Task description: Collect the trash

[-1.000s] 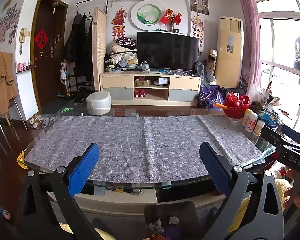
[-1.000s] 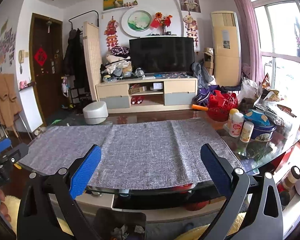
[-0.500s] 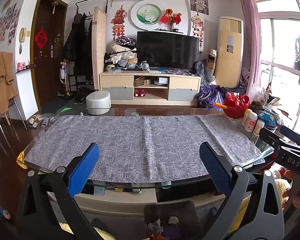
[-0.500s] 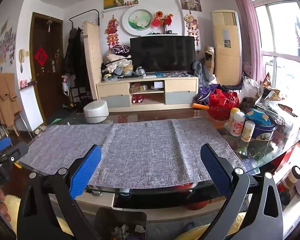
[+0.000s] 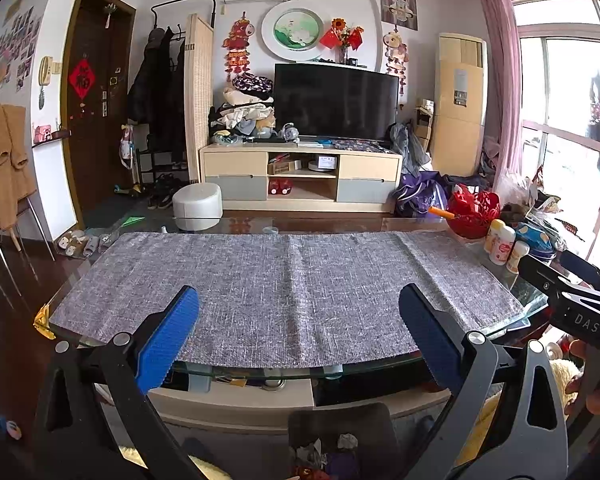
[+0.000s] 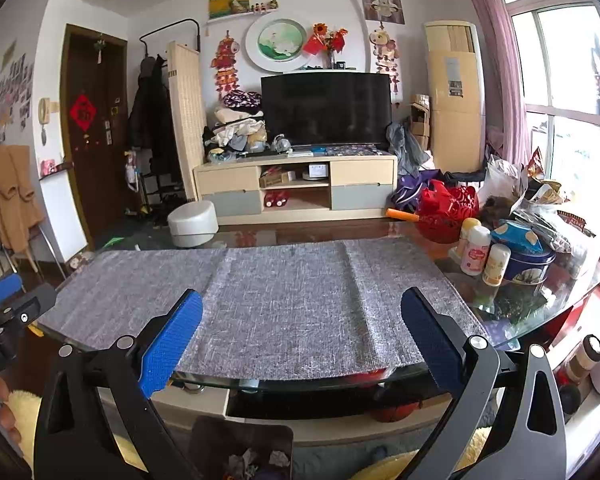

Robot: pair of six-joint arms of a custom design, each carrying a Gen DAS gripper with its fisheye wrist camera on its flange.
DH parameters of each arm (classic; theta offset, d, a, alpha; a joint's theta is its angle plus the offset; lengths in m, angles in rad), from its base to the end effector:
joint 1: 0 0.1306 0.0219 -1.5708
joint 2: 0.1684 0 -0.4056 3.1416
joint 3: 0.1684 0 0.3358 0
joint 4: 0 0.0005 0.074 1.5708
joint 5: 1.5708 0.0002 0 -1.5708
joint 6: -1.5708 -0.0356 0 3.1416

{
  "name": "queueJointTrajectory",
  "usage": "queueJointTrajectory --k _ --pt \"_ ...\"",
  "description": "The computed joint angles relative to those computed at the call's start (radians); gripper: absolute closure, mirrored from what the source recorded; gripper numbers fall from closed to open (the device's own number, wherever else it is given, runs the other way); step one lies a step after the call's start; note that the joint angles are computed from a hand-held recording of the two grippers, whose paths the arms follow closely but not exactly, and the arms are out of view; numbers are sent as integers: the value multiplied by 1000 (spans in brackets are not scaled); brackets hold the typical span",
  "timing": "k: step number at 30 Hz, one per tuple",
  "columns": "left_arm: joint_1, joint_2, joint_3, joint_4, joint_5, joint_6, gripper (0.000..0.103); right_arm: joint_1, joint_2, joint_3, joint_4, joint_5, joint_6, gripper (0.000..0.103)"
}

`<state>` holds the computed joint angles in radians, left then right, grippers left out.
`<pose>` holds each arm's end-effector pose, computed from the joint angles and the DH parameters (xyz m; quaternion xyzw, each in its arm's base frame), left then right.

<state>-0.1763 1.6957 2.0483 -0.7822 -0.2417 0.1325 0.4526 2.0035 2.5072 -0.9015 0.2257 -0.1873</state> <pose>0.5458 -0.0891 0.5894 -0.0468 0.8367 0.0178 0.5454 0.5842 0.2747 0.5849 -0.0477 0.8286 0.0839 0.5515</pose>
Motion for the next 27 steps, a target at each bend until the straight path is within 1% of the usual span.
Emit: queueJointTrajectory --k 3,13,22,27 --pt "0 0 -1 2 0 0 8 -4 9 18 -7 -5 2 3" --pt "0 8 16 -5 0 -2 8 -3 9 19 -6 -2 3 3" --pt "2 16 43 -18 0 -2 8 -8 33 67 -33 -14 7 3" --pt "2 19 49 -23 2 2 8 -9 35 72 -36 -15 9 3"
